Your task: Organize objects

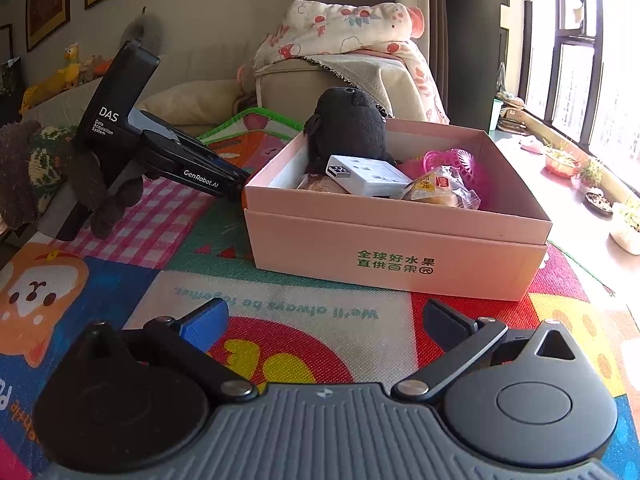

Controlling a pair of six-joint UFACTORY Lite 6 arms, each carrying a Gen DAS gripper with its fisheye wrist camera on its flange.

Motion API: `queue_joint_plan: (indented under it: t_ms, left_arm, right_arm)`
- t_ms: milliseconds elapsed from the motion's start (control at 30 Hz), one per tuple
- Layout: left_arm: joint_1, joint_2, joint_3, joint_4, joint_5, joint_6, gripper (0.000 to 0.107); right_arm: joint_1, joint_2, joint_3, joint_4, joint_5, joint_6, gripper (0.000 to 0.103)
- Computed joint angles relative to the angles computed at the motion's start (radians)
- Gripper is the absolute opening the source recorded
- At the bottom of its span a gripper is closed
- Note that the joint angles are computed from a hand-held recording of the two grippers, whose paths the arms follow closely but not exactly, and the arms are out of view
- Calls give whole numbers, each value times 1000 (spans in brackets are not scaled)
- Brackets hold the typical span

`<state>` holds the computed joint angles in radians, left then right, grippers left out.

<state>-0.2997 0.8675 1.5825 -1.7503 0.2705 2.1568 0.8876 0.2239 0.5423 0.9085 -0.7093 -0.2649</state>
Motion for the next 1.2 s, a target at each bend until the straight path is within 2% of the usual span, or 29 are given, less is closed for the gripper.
queue_joint_plan:
  t_ms: [133,267,367,467,600,700,767,800,867,1000,1167,1200]
  left_arm:
    - [-5,-50,-82,-148,6,114,24]
    - [16,-147,-250,-269,83,206,24]
    - [31,-292,-477,-453,136,336,23]
    - [71,-444,-711,-529,221,334,23]
    - [85,-645,-999,-717,285,468,23]
    - [73,-756,-1141,-848,303,585,24]
    - [49,-811,-1203,-1005,292,722,24]
    - [45,-834,-1227,-1076,289,777,24]
    - [76,-844,-1248,-1113,299,790,24]
    - [156,-832,-1279,-1041,370,718,24]
    - [155,-820,-1318,-1085,453,762,24]
    - [167,-817,-1320,-1063,463,746,24]
  right_arm:
    - [-22,-6,-4,-36,17,37,103]
    - [-29,-8,-10,-50,18,54,103]
    - [-27,-9,-13,-54,14,61,103]
    - [-26,-5,-10,-52,13,56,103]
    - [1,3,9,6,1,-8,103]
    - [-15,-11,32,-90,67,58,103]
    - [-20,1,74,-163,108,105,103]
    - [-11,16,106,-153,116,82,103]
    - [7,65,193,-109,138,10,103]
    - [10,184,380,-69,219,-92,103]
    - [21,388,686,229,281,-482,101]
    - [28,431,749,321,268,-586,96]
